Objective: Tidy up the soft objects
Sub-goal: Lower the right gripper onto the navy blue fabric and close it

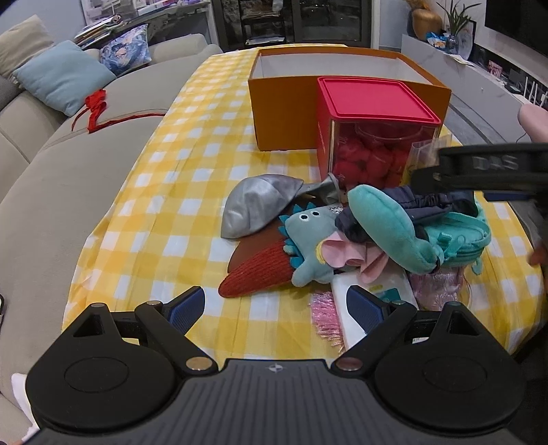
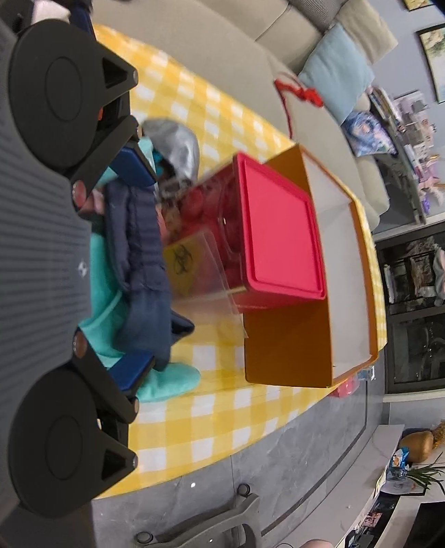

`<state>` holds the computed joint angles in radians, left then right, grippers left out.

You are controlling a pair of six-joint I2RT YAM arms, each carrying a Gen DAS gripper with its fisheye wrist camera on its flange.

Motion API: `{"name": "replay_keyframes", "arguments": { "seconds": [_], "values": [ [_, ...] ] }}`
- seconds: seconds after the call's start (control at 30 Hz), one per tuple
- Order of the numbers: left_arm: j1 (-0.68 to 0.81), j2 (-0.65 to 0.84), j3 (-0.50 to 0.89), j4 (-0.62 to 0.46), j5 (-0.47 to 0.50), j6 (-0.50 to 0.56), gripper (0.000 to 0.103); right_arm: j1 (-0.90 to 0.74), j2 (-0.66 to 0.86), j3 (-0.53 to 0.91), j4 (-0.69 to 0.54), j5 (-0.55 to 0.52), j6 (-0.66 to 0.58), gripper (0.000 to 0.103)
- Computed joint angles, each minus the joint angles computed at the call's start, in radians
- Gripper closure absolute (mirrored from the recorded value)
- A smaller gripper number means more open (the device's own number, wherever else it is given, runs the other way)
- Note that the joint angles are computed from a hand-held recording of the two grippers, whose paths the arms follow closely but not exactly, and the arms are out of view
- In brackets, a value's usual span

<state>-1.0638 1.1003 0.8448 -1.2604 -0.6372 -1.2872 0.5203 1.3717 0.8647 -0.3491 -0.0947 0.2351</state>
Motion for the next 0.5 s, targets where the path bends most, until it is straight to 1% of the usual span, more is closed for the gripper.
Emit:
{"name": "replay_keyframes", "arguments": {
  "seconds": [0.13, 0.23, 0.27, 0.33, 0.4, 0.47, 0.5],
  "values": [
    [0.005, 0.001, -0.001, 0.000, 0.006, 0.003, 0.000, 0.000, 0.076, 0.024, 0.035, 0.039, -0.026, 0.003],
    [0.011, -0.002, -0.004, 0.000, 0.011, 0.004, 0.000, -0.008, 0.117, 0.042, 0.030, 0.039, -0.046, 0.004],
    [0.012, -0.003, -0.004, -0.001, 0.011, 0.003, 0.000, -0.015, 0.122, 0.043, 0.030, 0.026, -0.042, 0.009],
    [0.013, -0.005, -0.003, -0.004, 0.012, 0.001, 0.000, -0.029, 0.118, 0.036, 0.037, -0.008, -0.031, 0.015],
    [0.015, -0.006, -0.002, -0.003, 0.014, 0.001, 0.000, -0.030, 0.111, 0.030, 0.046, -0.008, -0.035, 0.019],
    [0.015, -0.007, -0.002, -0.003, 0.017, 0.001, 0.000, -0.026, 0.110, 0.026, 0.049, -0.002, -0.047, 0.036],
    [0.015, -0.007, -0.002, -0.003, 0.017, 0.001, 0.000, -0.021, 0.110, 0.028, 0.043, 0.002, -0.052, 0.039]
  ]
}}
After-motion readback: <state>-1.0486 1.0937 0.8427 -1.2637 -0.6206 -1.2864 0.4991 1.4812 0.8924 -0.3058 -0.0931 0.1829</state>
